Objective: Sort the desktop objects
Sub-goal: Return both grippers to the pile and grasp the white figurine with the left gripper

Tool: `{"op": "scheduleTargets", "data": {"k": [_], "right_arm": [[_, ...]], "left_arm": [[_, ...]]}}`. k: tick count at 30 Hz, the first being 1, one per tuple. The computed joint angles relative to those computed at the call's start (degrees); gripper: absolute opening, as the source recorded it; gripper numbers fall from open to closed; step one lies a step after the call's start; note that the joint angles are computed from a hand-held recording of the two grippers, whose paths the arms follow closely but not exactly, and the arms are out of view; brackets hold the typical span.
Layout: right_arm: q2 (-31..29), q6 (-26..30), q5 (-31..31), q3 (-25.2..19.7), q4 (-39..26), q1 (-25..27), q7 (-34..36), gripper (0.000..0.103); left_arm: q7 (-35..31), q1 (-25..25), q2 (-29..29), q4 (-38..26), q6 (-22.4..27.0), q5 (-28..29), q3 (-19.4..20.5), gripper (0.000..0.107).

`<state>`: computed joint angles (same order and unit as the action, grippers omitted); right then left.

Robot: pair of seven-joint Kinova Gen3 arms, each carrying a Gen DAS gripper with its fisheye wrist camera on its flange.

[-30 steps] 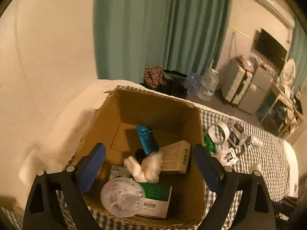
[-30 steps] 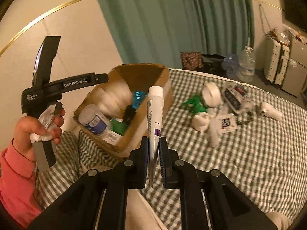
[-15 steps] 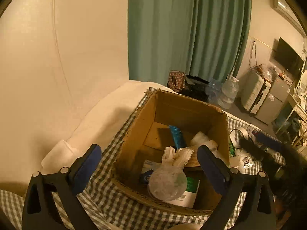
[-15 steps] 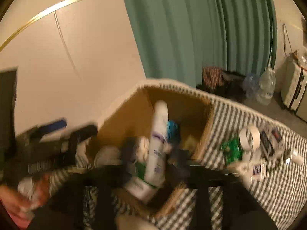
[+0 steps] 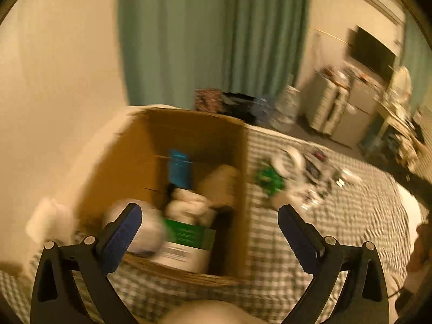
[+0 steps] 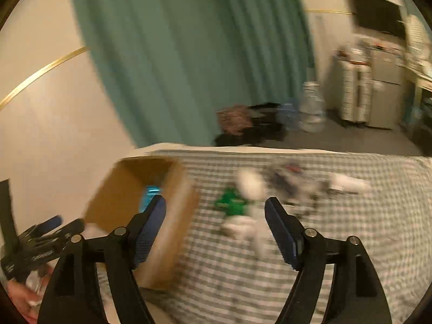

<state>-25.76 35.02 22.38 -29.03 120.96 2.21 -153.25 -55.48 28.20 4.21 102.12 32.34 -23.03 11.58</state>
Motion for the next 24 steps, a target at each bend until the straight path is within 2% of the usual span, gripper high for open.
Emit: {"op": "scheduleTargets", "data": {"k": [3, 7, 11, 13, 17, 19, 22, 24], "right_arm": [[-4.68, 1.28, 0.29, 2.12, 3.56, 1.99, 0.32, 0.083], [-7.98, 1.25, 0.56, 3.05, 7.49, 5.21, 1.79, 0.084], [-7.35, -2.59, 1.85, 1.95, 13.17, 10.29, 1.66, 0.084], [-5.41, -5.28, 0.75, 4.99, 15.69, 8.91, 3.47, 0.084], [-0.44, -9.91, 0.06, 8.60, 18.02, 8.65, 6.92, 0.084], [0.39, -10.05, -0.19, 9.61, 18.13, 8.09, 7.85, 0.084], [3.05, -14.18, -1.37, 13.71, 19.08, 7.96, 9.76, 0.084], [4.84, -16.25, -1.97, 14.68, 19.31, 8.84, 10.80, 0.084]], "left_arm": [[5.17, 5.04, 3.03, -1.03, 0.74, -4.97, 1.59, 0.103], [6.90, 11.05, 8.79, -4.94, 2.21, -5.55, 1.60, 0.103], [9.68, 17.76, 15.15, -9.62, 4.08, -8.23, -1.67, 0.103], [12.98, 22.12, 19.37, -13.17, 6.47, -11.44, -5.11, 0.103], [12.74, 23.54, 25.74, -18.30, 7.15, -11.18, -7.20, 0.103], [12.27, 23.18, 28.94, -21.05, 7.07, -9.29, -8.28, 0.103], [12.44, 21.13, 31.25, -21.51, 2.95, -5.65, -9.20, 0.103], [12.53, 21.11, 32.89, -22.40, 1.92, -4.01, -10.53, 0.103]]}}
